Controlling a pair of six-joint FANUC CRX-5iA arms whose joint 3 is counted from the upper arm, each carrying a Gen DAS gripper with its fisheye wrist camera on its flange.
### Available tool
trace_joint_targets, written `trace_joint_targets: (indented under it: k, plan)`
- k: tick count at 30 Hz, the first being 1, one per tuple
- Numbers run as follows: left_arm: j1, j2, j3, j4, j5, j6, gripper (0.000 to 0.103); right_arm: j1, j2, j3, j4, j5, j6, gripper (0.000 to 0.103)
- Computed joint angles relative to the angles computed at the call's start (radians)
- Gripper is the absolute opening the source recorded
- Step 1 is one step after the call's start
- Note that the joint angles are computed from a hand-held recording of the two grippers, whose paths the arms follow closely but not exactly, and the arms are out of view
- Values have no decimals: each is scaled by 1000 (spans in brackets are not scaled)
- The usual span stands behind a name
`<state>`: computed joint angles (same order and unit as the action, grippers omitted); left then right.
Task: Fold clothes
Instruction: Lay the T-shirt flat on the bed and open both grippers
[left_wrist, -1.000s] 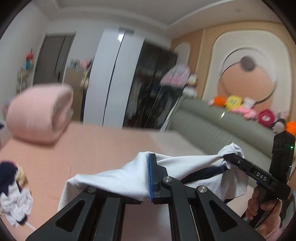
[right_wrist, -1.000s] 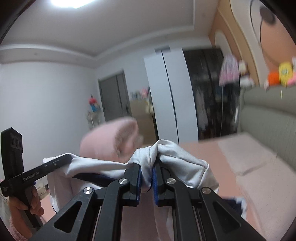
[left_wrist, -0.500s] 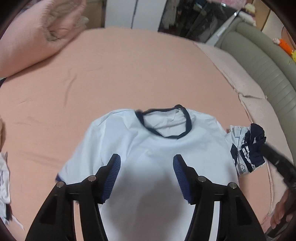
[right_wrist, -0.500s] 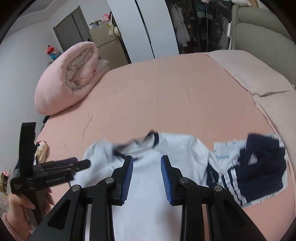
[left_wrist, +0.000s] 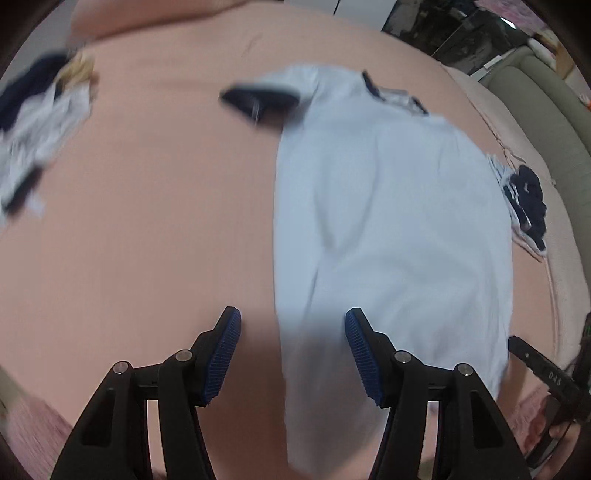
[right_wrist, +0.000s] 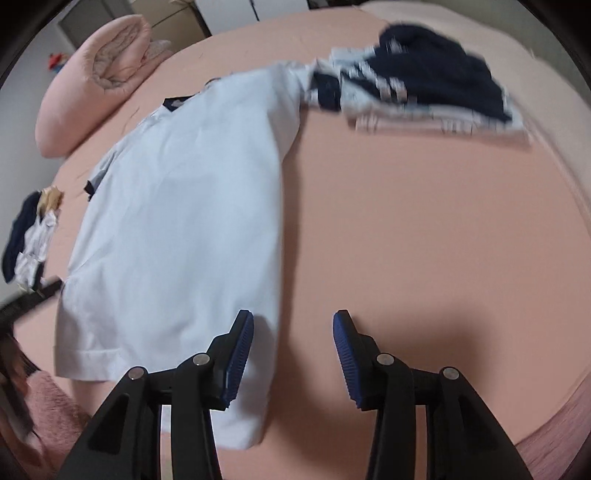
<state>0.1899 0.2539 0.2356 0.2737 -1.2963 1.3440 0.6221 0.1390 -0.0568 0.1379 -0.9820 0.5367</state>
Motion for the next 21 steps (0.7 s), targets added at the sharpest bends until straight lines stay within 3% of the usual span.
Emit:
trace_joint_targets:
  k: [5, 8, 10, 11, 12, 13, 15, 17, 21]
  plan:
    - [25, -68, -80, 9, -25, -33, 56, 39, -45, -45, -3, 5, 11, 44]
    - [5, -44, -91, 27, -32, -82, 56, 32, -22, -27, -65, -28, 65, 46]
    - [-32, -21, -63, -10, -24, -85, 37, 36, -1, -17, -52, -26, 83, 52]
    - [-43, -21, -60, 2, -8, -104, 15, 39, 4, -15, -39, -13, 99, 48]
    - [-47, -20, -55, 31, -6, -111, 12, 43, 1, -16, -31, 10, 124, 21]
    - [-46, -23, -56, 68, 1, -127, 12, 49, -4, -17, -16, 25, 138, 4]
    - [-42, -47, -74, 132, 35, -177, 10, 73, -22, -28, 37, 37, 136, 3]
    - [-35, -65, -69, 125, 47, -174, 10, 100, -45, -53, 110, 46, 131, 2]
    - [20, -96, -70, 140, 40, -189, 10, 85, -67, -67, 126, 6, 83, 2]
